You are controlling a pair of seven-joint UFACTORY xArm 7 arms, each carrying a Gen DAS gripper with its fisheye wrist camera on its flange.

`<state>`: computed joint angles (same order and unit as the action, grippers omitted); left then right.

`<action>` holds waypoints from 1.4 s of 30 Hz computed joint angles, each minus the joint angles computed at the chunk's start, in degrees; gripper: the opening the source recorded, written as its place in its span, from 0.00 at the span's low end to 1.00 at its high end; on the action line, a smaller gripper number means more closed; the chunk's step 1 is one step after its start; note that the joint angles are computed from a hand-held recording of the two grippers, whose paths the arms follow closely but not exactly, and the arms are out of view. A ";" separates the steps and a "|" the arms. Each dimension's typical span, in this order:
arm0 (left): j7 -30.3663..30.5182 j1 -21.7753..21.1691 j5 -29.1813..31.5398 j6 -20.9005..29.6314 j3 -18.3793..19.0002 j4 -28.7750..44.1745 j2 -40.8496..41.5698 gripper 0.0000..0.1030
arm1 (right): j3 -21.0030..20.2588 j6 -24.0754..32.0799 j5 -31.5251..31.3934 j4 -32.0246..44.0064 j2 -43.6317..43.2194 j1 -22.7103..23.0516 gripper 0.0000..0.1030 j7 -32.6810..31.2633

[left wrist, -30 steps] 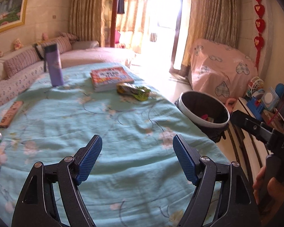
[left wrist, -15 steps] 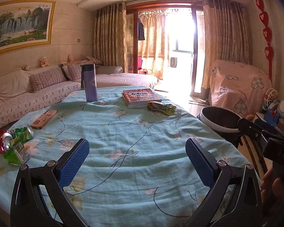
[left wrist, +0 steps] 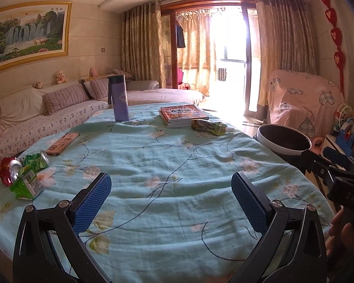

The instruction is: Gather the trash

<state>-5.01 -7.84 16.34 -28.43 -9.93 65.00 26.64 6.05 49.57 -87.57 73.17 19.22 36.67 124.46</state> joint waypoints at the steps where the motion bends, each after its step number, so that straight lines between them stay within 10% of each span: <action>1: -0.05 0.07 0.19 0.21 -0.09 -0.02 -0.06 1.00 | -0.01 0.06 -0.03 -0.10 -0.01 0.02 1.00 0.08; 42: 0.27 -0.50 -1.30 -1.00 0.78 -0.62 -0.51 1.00 | 0.58 -0.14 -2.63 -0.41 -0.74 0.30 1.00 1.98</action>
